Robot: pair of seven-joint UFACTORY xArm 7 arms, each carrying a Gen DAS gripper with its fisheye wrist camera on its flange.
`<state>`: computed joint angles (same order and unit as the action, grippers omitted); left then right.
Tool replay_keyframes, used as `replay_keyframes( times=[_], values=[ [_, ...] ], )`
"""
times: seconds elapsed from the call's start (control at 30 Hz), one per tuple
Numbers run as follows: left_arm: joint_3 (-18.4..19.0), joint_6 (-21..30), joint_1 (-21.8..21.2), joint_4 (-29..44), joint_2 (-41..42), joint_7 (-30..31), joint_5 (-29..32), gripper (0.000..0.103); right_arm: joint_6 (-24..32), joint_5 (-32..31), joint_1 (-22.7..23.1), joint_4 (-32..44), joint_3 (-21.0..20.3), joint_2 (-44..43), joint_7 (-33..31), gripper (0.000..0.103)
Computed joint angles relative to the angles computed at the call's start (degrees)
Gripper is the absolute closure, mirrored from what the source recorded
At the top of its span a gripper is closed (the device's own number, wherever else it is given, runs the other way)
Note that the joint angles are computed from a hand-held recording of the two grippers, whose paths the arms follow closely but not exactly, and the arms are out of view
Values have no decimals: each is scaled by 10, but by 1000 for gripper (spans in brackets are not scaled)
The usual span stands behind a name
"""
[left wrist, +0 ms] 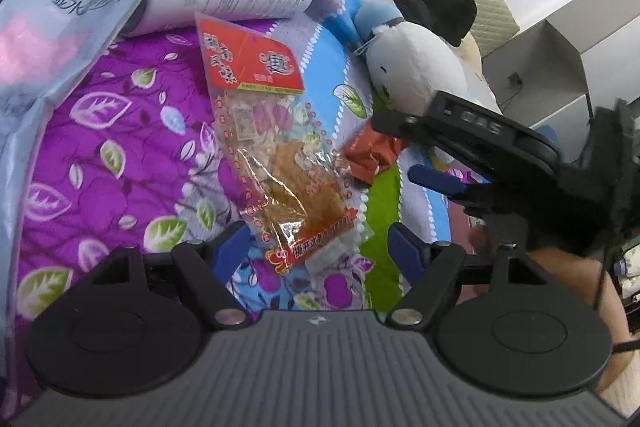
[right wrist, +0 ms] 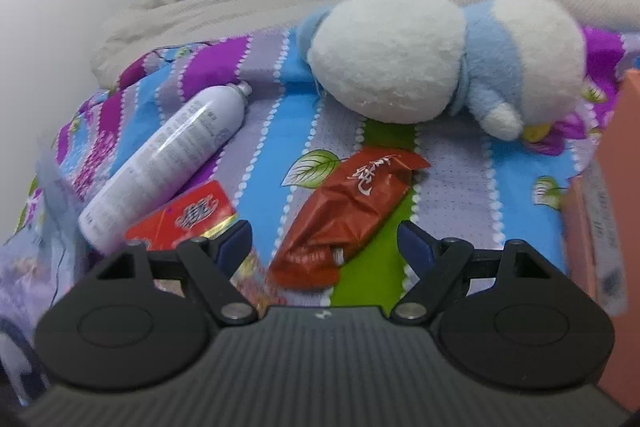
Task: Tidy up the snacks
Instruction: 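Close the left tool on the red-labelled spicy-strip packet while the right tool grips the red foil bag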
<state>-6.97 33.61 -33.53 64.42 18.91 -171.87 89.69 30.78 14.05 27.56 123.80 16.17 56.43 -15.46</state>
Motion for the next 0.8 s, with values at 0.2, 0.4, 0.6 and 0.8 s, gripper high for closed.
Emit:
replay_keyframes(
  times=[0.2, 0.4, 0.6, 0.8],
  values=[
    [4, 0, 4, 9, 8, 2, -4, 24, 103, -26, 42, 218, -32, 125, 42, 21],
    [10, 18, -1, 25, 17, 55, -57, 34, 94, -54, 59, 225, -62, 132, 57, 36],
    [20, 3, -3, 11, 10, 11, -15, 34, 85, -53, 40, 147, -44, 82, 29, 48],
    [7, 4, 1, -3, -1, -11, 12, 34, 53, -25, 3, 3, -18, -3, -6, 51]
  ],
)
